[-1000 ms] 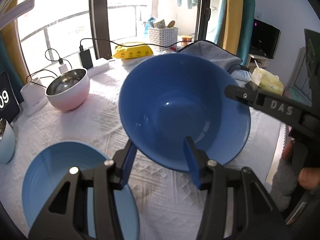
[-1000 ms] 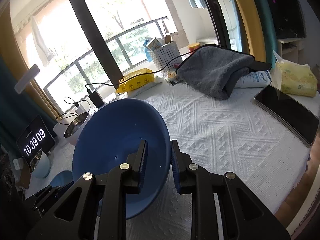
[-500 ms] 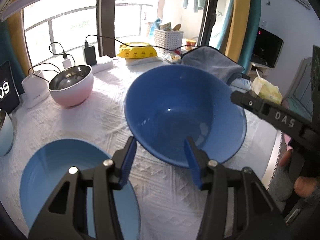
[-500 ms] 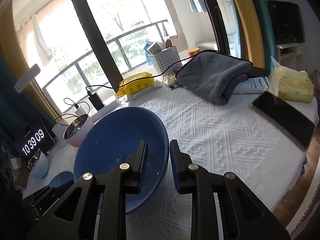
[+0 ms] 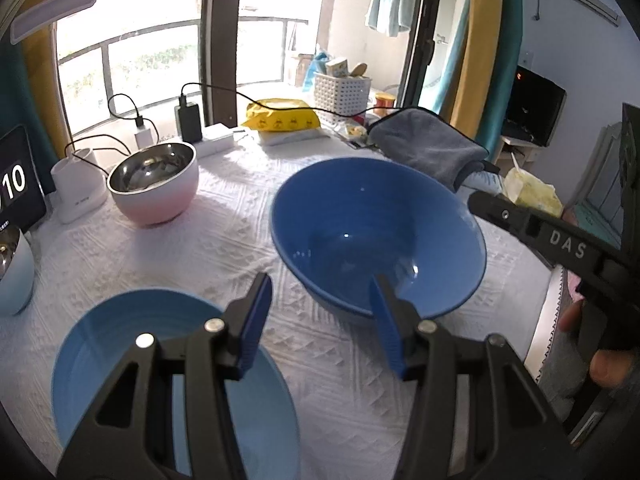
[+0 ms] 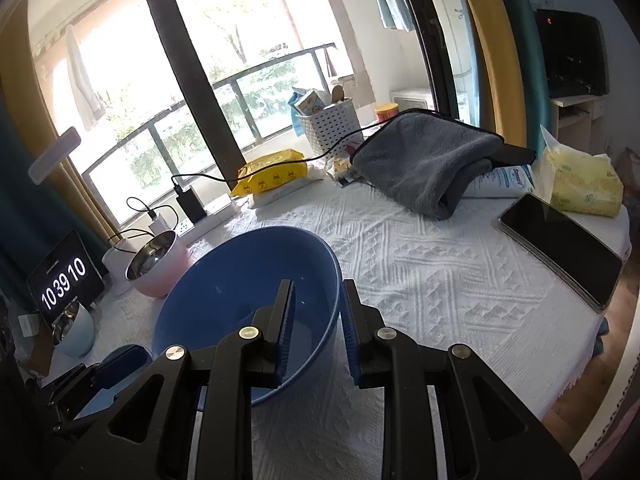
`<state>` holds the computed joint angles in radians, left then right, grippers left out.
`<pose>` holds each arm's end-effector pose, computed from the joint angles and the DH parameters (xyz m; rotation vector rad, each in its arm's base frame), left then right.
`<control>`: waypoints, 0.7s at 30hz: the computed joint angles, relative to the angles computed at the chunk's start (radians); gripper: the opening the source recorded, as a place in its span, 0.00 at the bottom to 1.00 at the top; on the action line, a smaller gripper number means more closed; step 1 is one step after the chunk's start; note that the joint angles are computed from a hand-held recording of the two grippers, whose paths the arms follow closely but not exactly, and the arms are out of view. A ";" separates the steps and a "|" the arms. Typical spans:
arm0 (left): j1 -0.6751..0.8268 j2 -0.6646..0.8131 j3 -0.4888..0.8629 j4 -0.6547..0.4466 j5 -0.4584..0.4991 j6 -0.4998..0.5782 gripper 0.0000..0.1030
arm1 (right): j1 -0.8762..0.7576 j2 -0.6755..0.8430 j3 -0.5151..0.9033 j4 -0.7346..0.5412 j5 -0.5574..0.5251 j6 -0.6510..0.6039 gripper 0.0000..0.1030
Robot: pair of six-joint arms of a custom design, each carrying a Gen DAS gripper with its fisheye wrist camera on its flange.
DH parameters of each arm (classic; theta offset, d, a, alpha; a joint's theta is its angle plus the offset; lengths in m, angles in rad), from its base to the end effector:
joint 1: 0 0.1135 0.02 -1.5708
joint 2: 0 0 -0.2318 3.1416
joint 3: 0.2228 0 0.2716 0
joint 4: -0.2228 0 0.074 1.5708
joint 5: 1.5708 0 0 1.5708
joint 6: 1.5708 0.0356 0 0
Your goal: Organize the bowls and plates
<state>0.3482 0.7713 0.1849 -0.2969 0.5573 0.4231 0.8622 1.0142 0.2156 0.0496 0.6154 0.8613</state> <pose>0.1698 0.0416 0.0979 0.3204 2.2820 -0.2990 0.1463 0.1391 0.0922 0.2970 2.1521 0.2663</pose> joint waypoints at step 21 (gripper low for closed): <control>0.273 0.110 0.183 -0.113 0.201 0.203 0.61 | 0.126 0.039 0.186 -0.131 0.129 -0.013 0.34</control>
